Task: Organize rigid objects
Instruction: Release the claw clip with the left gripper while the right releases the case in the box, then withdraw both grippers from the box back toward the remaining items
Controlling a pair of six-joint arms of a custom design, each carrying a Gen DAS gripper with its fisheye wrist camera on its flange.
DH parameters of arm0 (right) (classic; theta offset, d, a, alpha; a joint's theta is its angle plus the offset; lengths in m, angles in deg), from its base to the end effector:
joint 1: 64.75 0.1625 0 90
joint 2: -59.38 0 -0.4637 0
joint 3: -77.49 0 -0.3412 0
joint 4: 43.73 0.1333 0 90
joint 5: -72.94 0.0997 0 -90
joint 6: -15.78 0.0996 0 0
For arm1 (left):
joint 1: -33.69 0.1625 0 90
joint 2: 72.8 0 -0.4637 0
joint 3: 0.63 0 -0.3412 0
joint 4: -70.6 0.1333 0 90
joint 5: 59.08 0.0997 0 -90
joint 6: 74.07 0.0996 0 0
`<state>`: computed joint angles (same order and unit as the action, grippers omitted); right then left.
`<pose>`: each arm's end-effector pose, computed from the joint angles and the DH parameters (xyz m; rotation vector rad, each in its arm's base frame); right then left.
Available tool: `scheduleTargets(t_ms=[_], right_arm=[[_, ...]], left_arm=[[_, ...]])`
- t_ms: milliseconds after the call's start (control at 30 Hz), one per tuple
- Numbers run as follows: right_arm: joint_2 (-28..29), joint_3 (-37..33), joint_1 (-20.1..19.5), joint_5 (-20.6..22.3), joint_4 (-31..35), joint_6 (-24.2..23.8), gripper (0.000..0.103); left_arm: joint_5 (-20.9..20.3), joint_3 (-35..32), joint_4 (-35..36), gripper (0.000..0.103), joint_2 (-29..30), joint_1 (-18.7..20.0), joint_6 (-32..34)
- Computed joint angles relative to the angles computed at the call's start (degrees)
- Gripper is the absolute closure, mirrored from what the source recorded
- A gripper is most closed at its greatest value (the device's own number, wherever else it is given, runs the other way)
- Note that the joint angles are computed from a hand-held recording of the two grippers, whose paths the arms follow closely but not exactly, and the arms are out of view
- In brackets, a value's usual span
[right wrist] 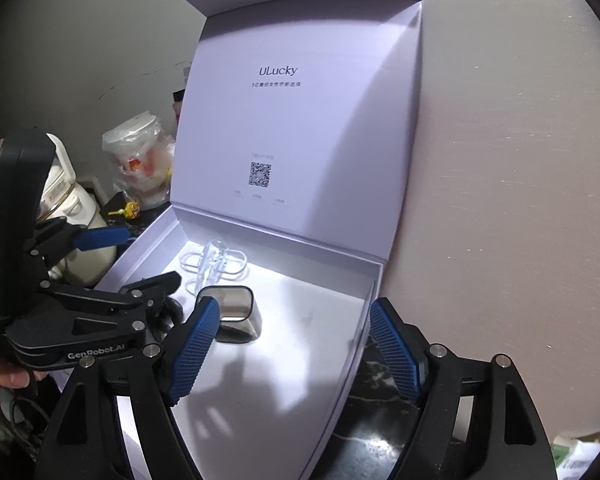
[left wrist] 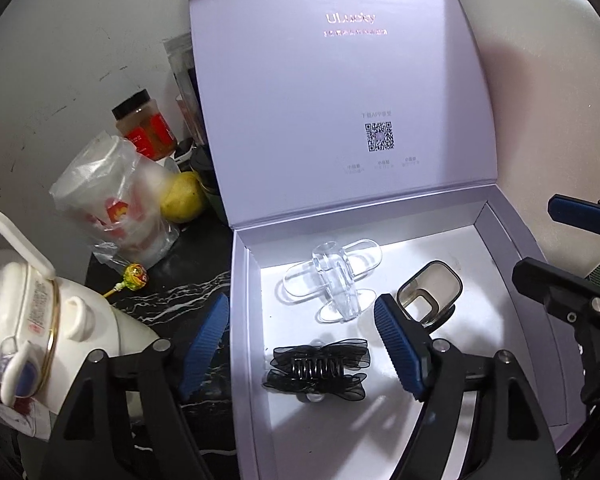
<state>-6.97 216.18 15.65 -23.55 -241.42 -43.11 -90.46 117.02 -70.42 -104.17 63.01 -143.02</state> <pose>0.0489 -0.4425 0.2391 1.0566 -2.4173 0.6107 -0.3025 -0.4203 -0.0365 0.2187 2.0876 -0.7703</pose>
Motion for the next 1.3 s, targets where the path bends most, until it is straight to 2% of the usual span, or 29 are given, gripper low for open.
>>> scheduleTargets(t_ms=[267, 867, 1300], right_arm=[[-1.4, 0.8, 1.1, 0.2, -0.3, 0.6, 0.025], [-10.1, 5.6, 2.3, 3.0, -0.5, -0.1, 0.023], [-17.5, 9.7, 1.4, 5.5, 0.9, -1.5, 0.022]], left_arm=[[0.0, 1.5, 0.1, 0.028, -1.6, -2.2, -1.6], [1.1, 2.8, 11.6, 0.028, -6.4, -9.6, -10.8], [0.2, 2.5, 19.7, 0.028, -8.0, -15.1, -18.0]])
